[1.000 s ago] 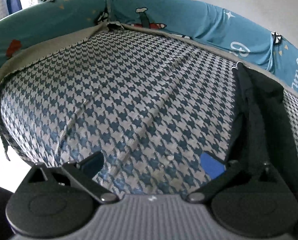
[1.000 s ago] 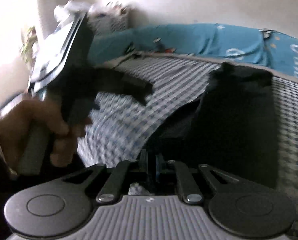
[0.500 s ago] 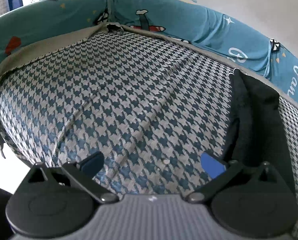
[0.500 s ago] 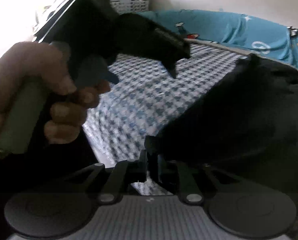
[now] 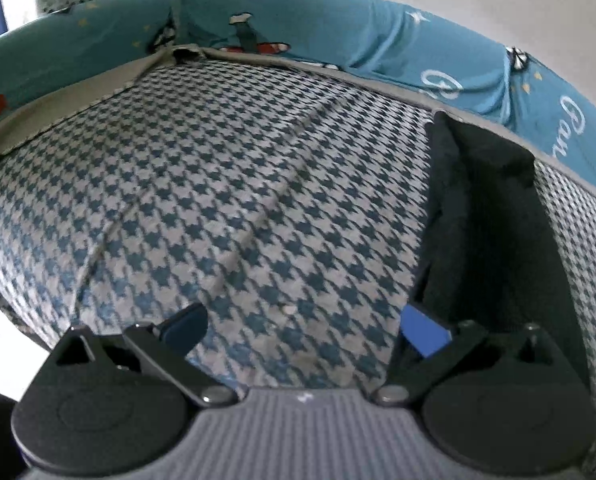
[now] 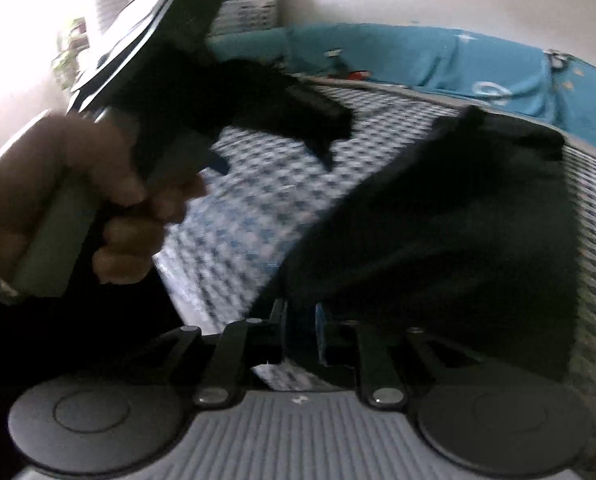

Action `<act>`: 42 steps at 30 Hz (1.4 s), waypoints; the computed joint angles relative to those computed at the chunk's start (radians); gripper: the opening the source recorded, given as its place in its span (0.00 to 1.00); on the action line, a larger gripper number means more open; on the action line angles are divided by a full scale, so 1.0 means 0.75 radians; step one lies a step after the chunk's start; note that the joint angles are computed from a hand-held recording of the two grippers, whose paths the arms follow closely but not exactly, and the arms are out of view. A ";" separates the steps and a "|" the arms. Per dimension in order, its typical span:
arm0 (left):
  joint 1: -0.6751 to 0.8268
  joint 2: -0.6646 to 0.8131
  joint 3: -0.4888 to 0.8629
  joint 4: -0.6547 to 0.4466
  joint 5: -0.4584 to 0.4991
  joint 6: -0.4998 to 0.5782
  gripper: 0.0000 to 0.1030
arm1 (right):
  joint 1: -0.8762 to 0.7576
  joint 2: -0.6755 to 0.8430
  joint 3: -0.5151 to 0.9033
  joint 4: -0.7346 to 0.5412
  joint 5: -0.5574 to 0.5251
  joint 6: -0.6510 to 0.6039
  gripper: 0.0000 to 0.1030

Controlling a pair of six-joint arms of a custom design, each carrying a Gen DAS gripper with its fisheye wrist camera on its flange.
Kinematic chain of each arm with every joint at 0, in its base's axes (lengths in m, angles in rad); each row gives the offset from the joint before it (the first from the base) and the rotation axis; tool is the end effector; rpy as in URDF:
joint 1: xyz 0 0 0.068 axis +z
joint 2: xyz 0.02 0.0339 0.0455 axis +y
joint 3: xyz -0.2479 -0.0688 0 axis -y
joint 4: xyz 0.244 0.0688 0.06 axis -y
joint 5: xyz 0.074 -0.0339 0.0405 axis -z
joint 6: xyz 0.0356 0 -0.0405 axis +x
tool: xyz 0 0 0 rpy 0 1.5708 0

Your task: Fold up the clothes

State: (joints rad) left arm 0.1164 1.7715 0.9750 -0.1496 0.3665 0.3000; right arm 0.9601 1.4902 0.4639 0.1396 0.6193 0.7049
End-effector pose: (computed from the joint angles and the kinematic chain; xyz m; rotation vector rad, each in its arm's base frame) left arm 0.3448 0.0275 0.1370 0.3699 2.4218 -0.2802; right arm 0.1562 0.1871 0.1031 -0.0320 2.2557 0.1076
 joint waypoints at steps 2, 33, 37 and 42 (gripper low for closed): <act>-0.025 -0.003 -0.021 0.026 -0.021 0.012 1.00 | 0.005 -0.083 -0.030 -0.079 0.043 0.062 0.15; -0.166 0.081 -0.047 0.172 -0.306 -0.097 1.00 | 0.088 -0.786 -0.287 -0.819 0.125 0.858 0.40; -0.165 0.076 -0.051 0.170 -0.303 -0.097 1.00 | 0.086 -0.696 -0.282 -0.760 0.129 0.863 0.28; -0.164 0.069 -0.050 0.158 -0.295 -0.094 1.00 | 0.068 -0.727 -0.314 -0.736 0.127 0.882 0.11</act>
State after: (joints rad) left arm -0.0064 1.8232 0.9375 -0.0308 0.1452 0.2293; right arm 1.0111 0.9448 0.2284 -0.4123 0.7143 1.3661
